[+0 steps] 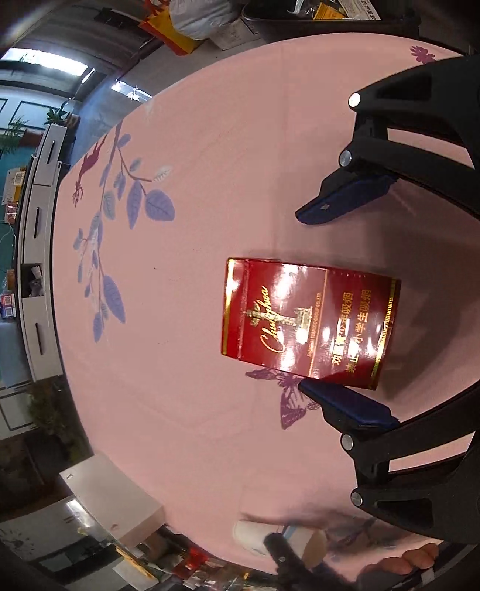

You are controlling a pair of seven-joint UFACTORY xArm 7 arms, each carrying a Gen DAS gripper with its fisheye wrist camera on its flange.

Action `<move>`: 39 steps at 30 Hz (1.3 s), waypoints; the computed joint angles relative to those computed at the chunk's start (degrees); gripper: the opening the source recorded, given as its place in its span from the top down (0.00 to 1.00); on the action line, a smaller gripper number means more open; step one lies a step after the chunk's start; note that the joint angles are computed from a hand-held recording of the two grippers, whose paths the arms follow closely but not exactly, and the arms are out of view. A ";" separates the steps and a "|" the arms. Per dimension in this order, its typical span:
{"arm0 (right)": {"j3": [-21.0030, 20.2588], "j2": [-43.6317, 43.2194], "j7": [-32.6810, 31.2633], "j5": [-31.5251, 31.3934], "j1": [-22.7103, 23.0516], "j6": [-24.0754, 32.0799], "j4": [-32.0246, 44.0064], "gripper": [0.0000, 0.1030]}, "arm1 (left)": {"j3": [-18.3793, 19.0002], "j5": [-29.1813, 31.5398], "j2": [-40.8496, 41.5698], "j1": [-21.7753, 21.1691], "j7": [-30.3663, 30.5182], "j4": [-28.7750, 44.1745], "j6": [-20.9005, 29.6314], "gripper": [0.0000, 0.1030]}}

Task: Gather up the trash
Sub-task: 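Grasp the paper cup with the left tool while the right tool grasps the cigarette box, then carry the paper cup and red cigarette box over the black bin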

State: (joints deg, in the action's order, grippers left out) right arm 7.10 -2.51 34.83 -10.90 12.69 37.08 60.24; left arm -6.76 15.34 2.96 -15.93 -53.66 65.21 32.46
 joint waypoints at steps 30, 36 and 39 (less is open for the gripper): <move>-4.20 -30.10 0.73 -1.14 -17.22 0.46 -16.22 0.45 | -7.09 16.31 4.01 -13.15 -1.31 14.98 -5.52 0.29; -6.44 -34.72 2.23 -1.01 -23.70 3.04 -19.99 0.45 | -7.52 12.91 14.73 -20.47 6.89 28.02 -4.41 0.28; -8.04 -36.39 1.89 -0.25 -25.99 3.75 -21.66 0.45 | -9.08 8.35 20.99 -22.66 13.50 35.12 -3.73 0.28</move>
State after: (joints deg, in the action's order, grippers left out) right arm -0.94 -38.90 36.72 -11.15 -13.31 40.83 38.58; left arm -15.84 23.68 23.95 -38.59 -40.16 100.33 28.72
